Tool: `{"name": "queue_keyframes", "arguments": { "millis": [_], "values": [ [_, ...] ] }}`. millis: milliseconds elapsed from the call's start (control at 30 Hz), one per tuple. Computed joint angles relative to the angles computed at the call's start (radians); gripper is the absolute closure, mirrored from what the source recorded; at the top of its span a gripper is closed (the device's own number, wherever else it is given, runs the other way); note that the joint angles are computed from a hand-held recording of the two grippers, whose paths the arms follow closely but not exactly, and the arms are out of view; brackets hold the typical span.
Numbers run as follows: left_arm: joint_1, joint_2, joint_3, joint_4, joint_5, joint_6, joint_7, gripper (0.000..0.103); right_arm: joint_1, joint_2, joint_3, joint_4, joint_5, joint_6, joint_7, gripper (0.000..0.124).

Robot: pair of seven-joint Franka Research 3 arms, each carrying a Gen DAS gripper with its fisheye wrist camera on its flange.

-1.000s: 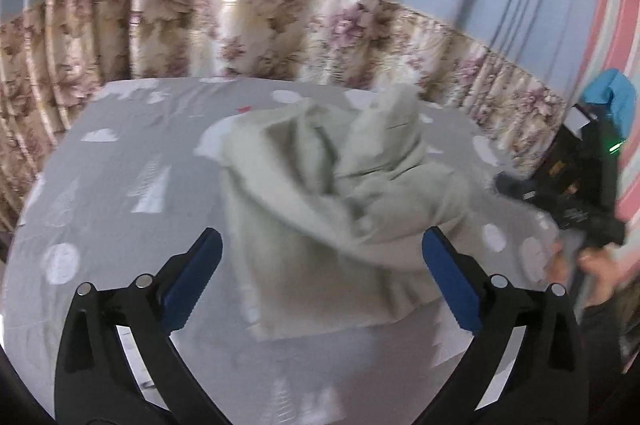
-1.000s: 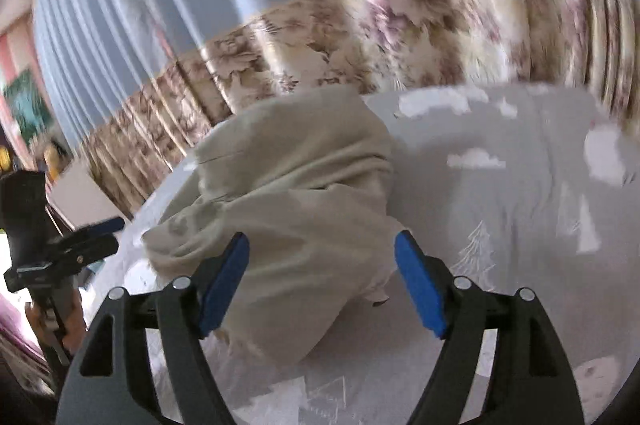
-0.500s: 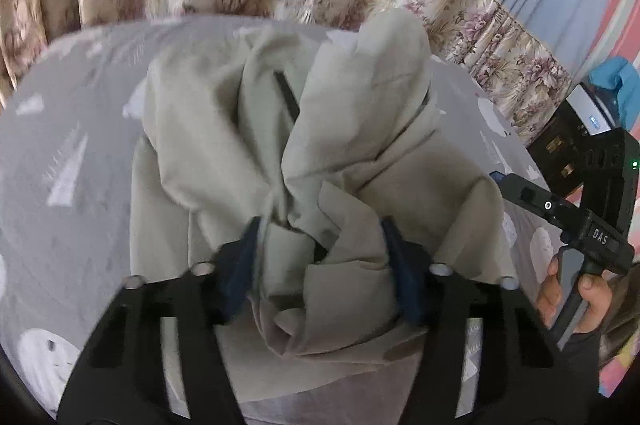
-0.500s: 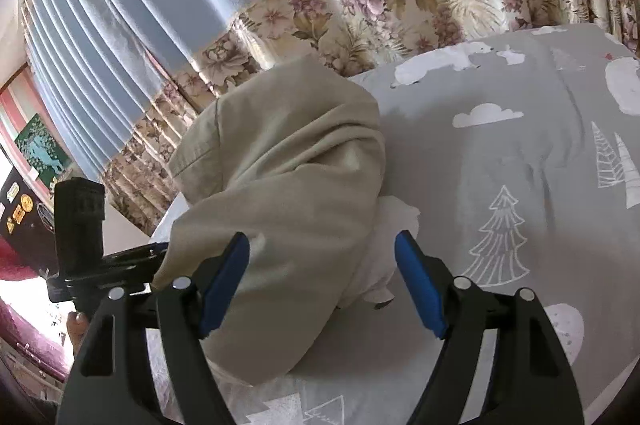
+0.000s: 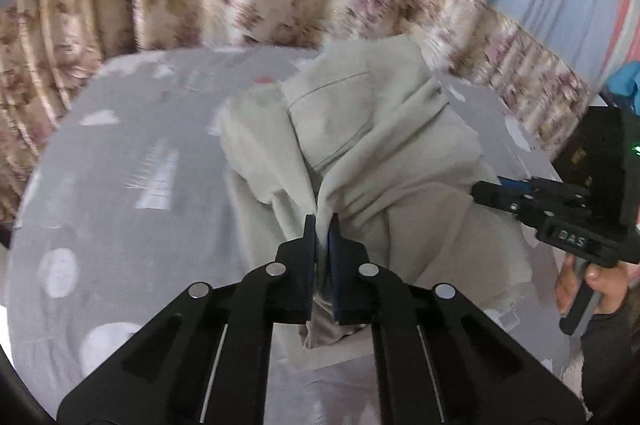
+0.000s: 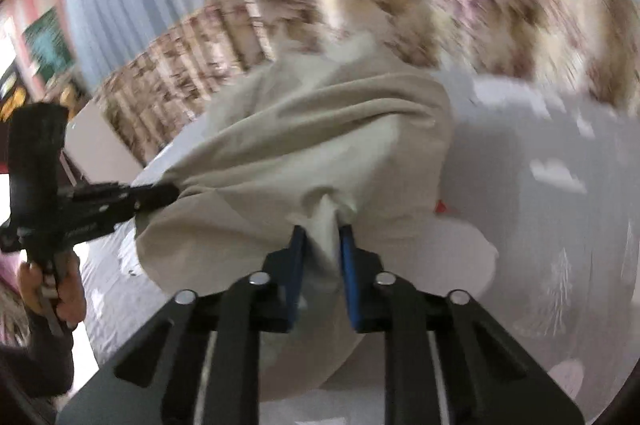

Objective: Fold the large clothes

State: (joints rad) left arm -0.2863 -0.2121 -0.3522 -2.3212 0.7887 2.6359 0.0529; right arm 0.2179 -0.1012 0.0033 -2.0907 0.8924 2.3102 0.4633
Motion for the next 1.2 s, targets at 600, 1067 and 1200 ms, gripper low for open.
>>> {"name": "queue_keyframes", "arguments": {
  "millis": [600,1067,1200],
  "values": [
    [-0.034,-0.052,-0.028,-0.071,0.015,-0.116,-0.039,0.044,0.006,-0.072,-0.031,-0.058,-0.049,-0.022,-0.055,0.086],
    [-0.011,0.021,-0.002,-0.089,-0.021,0.14,-0.05,0.072,-0.055,-0.061,-0.049,-0.061,-0.006,-0.251,-0.058,0.106],
    [-0.028,-0.032,0.009,-0.152,-0.1,0.14,-0.01,0.082,-0.047,-0.083,-0.031,-0.071,-0.081,-0.231,-0.08,0.11]
  ]
}}
